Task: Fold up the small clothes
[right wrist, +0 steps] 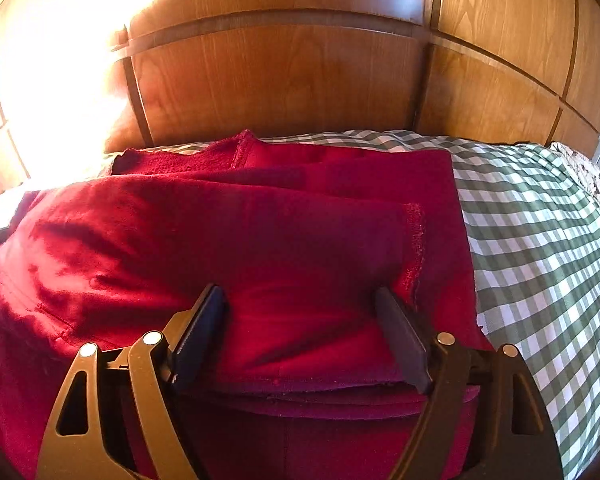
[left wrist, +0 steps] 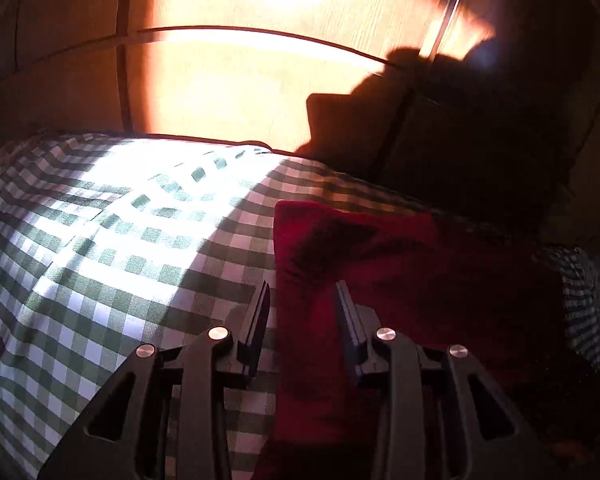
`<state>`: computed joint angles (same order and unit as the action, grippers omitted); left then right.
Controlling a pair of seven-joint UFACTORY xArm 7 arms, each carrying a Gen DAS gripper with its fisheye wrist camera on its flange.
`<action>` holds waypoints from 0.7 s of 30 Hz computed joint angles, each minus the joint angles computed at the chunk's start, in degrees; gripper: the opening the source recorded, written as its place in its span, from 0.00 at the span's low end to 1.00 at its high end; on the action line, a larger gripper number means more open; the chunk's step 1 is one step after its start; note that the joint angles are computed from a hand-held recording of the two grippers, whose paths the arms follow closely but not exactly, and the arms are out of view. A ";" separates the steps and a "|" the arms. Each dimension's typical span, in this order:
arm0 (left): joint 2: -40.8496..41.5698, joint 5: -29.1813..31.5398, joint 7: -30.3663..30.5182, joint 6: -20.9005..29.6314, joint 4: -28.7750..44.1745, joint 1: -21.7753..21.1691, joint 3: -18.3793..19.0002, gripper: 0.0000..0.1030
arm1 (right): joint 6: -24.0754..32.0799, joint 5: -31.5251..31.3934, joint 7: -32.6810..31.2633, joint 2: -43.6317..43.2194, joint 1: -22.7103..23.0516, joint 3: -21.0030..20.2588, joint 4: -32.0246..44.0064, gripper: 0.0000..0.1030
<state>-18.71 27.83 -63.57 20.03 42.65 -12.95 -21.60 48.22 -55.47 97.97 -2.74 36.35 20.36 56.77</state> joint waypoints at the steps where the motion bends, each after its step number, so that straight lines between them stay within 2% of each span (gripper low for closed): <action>1: -0.99 0.93 0.30 -0.06 -0.37 -0.49 -0.87 0.31 | -0.14 -0.07 0.11 -0.02 -0.02 -0.02 -0.07 0.76; 3: -0.59 1.39 2.26 0.90 -0.36 -2.05 -2.11 0.31 | -0.10 -0.17 0.12 -0.06 -0.02 -0.02 -0.13 0.76; 5: 1.17 0.37 4.01 6.36 -0.27 -2.58 -4.19 0.34 | -0.13 -0.32 0.26 -0.07 -0.03 -0.01 -0.16 0.76; 6: 0.83 0.57 3.20 6.78 -2.33 -4.80 -2.85 0.34 | -0.43 -0.50 0.58 -0.15 -0.03 0.01 -0.34 0.76; 7: 0.48 3.16 0.52 4.81 -3.39 -4.62 -2.67 0.34 | -0.81 -0.53 0.78 -0.27 -0.11 -0.06 -0.53 0.76; 8: 0.47 3.36 0.14 5.23 -3.05 -4.04 -3.40 0.34 | -1.05 -0.52 0.89 -0.36 -0.18 -0.08 -0.66 0.77; 14: -2.34 0.51 -0.15 8.57 -3.29 -6.81 -1.87 0.33 | -2.44 -0.70 1.47 -0.86 -0.74 -0.07 -1.43 0.77; 19: -9.17 -1.90 -0.86 10.46 -6.03 -8.05 -2.80 0.50 | -2.49 -0.75 1.58 -0.92 -0.94 0.13 -1.51 0.77; 21: -11.95 -3.86 -0.04 10.46 -7.86 -8.76 -2.29 0.50 | -2.48 -0.74 1.55 -0.95 -0.98 0.16 -1.54 0.77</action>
<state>-30.66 23.97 -63.61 30.49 34.79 -21.71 -23.88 45.75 -56.20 99.52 -3.68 35.38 20.53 55.24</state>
